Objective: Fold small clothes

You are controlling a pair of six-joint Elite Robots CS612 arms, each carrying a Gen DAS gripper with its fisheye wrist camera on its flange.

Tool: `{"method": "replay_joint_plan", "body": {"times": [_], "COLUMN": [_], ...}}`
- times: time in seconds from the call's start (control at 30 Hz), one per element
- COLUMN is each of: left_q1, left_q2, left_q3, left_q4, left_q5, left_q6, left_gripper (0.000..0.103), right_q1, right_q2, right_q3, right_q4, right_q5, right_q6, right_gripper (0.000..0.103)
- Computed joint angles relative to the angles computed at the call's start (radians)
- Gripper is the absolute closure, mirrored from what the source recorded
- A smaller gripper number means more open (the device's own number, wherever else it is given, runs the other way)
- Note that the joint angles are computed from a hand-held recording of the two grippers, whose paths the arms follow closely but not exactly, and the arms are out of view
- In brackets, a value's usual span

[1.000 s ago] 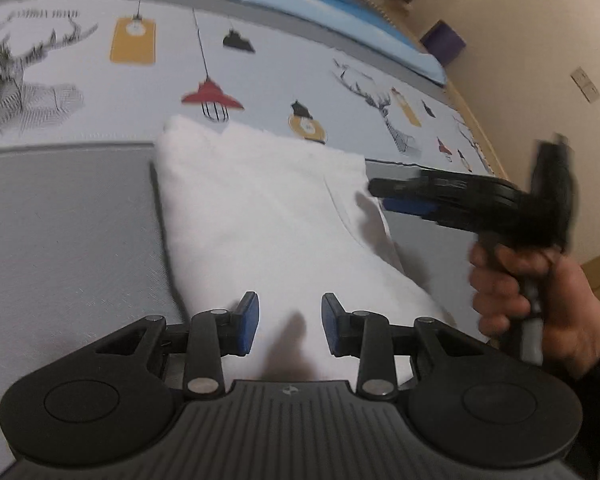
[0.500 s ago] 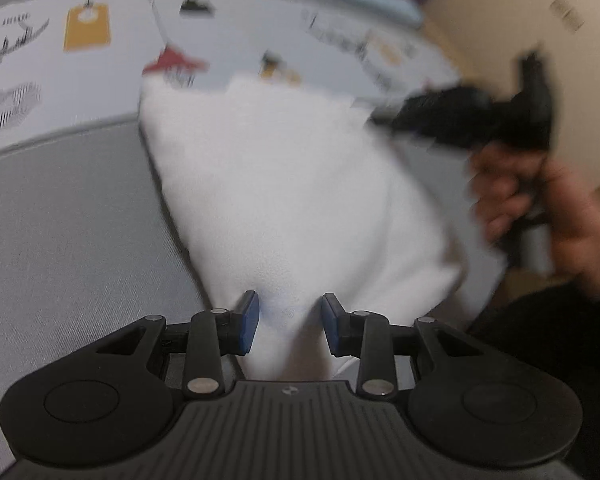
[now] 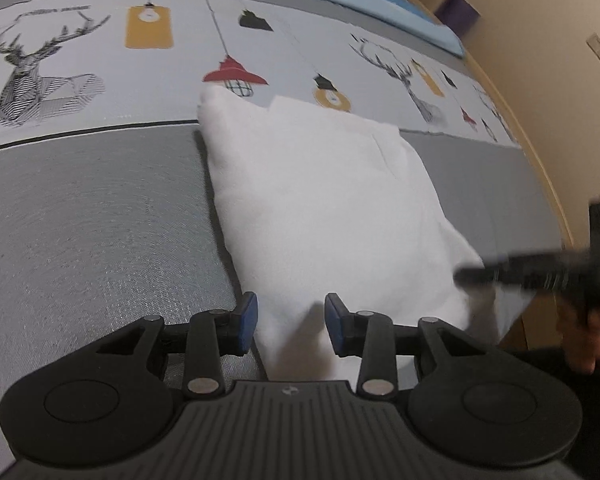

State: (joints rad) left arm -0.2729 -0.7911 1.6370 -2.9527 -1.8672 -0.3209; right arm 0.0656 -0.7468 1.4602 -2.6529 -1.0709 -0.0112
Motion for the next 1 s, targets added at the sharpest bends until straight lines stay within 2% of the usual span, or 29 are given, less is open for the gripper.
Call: {"method": "replay_joint_plan", "body": {"times": [0.03,0.07,0.1,0.17,0.23,0.3,0.33,0.37,0.43,0.47,0.53,0.6,0.63,0.67,0.73,0.8,0.9,1.0], "left_q1": [-0.001,0.000,0.001,-0.001,-0.002,-0.005,-0.008,-0.012,-0.020,-0.023,-0.020,-0.012,-0.008,-0.005,-0.003,-0.004,-0.002,0.003], "left_q2": [0.000,0.001,0.002,0.008,0.014,0.019,0.022,0.026,0.030,0.029,0.028,0.028,0.030,0.032,0.036,0.039,0.047,0.056], "left_q3": [0.001,0.000,0.001,-0.014,-0.023,-0.038,-0.049,-0.061,-0.081,-0.083,-0.077,-0.067,-0.064,-0.063,-0.069,-0.074,-0.084,-0.090], "left_q4": [-0.008,-0.013,-0.021,-0.018,-0.009,0.039,0.085,0.144,0.236,0.244,0.196,0.109,0.072,0.050,0.051,0.062,0.053,0.032], "left_q5": [0.002,0.002,0.000,-0.012,-0.027,-0.031,-0.028,-0.018,0.013,0.021,0.010,-0.016,-0.028,-0.033,-0.020,-0.004,-0.011,-0.024], "left_q6": [-0.023,-0.043,-0.066,-0.099,-0.106,-0.085,-0.066,-0.046,-0.011,-0.005,-0.015,-0.046,-0.066,-0.087,-0.122,-0.139,-0.173,-0.214], "left_gripper": [0.061,0.061,0.061,0.061,0.057,0.055,0.051,0.050,0.047,0.047,0.048,0.048,0.048,0.048,0.048,0.047,0.048,0.048], "right_q1": [0.002,0.000,-0.009,-0.039,-0.054,-0.048,-0.037,-0.020,0.004,0.005,-0.004,-0.017,-0.023,-0.026,-0.027,-0.019,0.003,0.019], "right_q2": [-0.008,-0.017,-0.027,-0.035,-0.041,-0.049,-0.051,-0.052,-0.048,-0.049,-0.054,-0.057,-0.050,-0.042,-0.021,0.004,0.038,0.071], "right_q3": [0.011,0.027,0.050,0.089,0.108,0.098,0.085,0.070,0.050,0.049,0.055,0.075,0.075,0.078,0.067,0.042,-0.021,-0.080], "right_q4": [0.012,-0.011,-0.066,-0.202,-0.246,-0.132,-0.052,0.023,0.097,0.103,0.064,-0.049,-0.113,-0.183,-0.259,-0.280,-0.243,-0.227], "right_q5": [-0.006,-0.005,0.023,0.117,0.145,0.101,0.049,-0.034,-0.136,-0.142,-0.103,-0.058,-0.042,-0.034,-0.038,-0.068,-0.134,-0.167], "right_q6": [-0.042,-0.057,-0.033,0.085,0.128,0.045,-0.015,-0.087,-0.175,-0.184,-0.139,-0.058,-0.005,0.062,0.167,0.238,0.280,0.329], "right_gripper": [0.090,0.095,0.095,0.096,0.096,0.096,0.096,0.095,0.095,0.094,0.091,0.084,0.076,0.071,0.070,0.070,0.070,0.070]}}
